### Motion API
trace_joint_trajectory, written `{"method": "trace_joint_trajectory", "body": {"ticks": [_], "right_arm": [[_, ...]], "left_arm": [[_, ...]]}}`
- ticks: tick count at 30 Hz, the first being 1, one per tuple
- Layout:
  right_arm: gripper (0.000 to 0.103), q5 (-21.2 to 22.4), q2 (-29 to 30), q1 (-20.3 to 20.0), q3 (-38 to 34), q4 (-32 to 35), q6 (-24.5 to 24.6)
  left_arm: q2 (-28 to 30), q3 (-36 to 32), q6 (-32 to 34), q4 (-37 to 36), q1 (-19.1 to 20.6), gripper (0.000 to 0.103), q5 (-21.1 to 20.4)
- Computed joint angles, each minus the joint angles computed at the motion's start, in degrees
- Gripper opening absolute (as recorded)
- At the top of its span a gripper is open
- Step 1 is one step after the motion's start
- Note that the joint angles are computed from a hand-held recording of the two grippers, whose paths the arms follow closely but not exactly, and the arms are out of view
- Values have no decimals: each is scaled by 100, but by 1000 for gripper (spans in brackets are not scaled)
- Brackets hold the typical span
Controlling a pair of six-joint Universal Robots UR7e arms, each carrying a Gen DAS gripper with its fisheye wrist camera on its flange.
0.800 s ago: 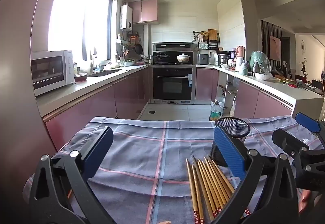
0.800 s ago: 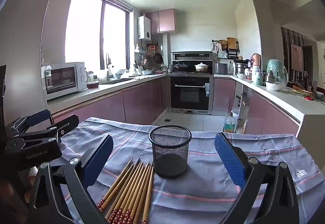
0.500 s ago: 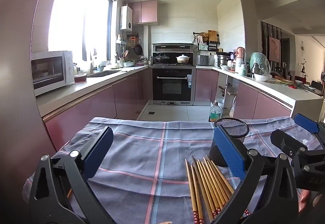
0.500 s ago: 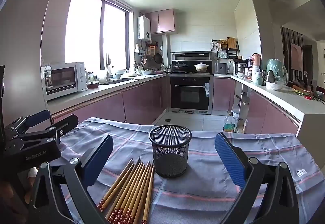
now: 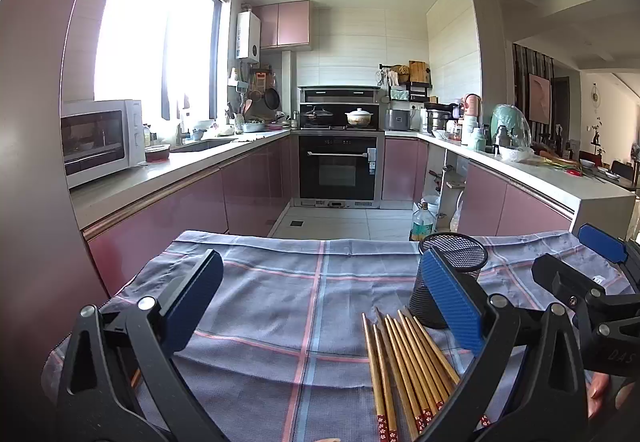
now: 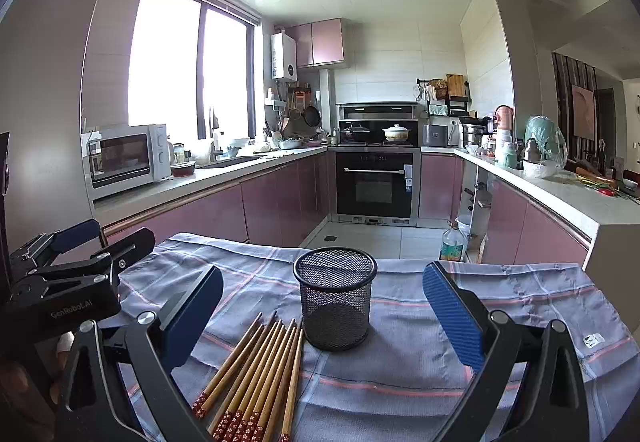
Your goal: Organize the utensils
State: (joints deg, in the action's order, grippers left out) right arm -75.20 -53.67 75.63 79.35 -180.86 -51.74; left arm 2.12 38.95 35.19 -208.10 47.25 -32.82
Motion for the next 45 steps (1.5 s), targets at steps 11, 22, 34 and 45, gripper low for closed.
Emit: {"method": "trace_joint_trajectory", "body": {"ticks": [11, 22, 34, 45], "right_arm": [[97, 30, -7, -10, 13, -9, 4], [97, 29, -14, -14, 31, -11, 7], [97, 5, 7, -3, -31, 67, 15], [97, 48, -10, -11, -38, 100, 26]], "left_arm": [[-3, 19, 23, -40, -1, 98, -5], [12, -7, 47, -59, 2, 98, -9], [12, 0, 28, -45, -2, 98, -33], [7, 13, 18, -45, -3, 98, -41]]}}
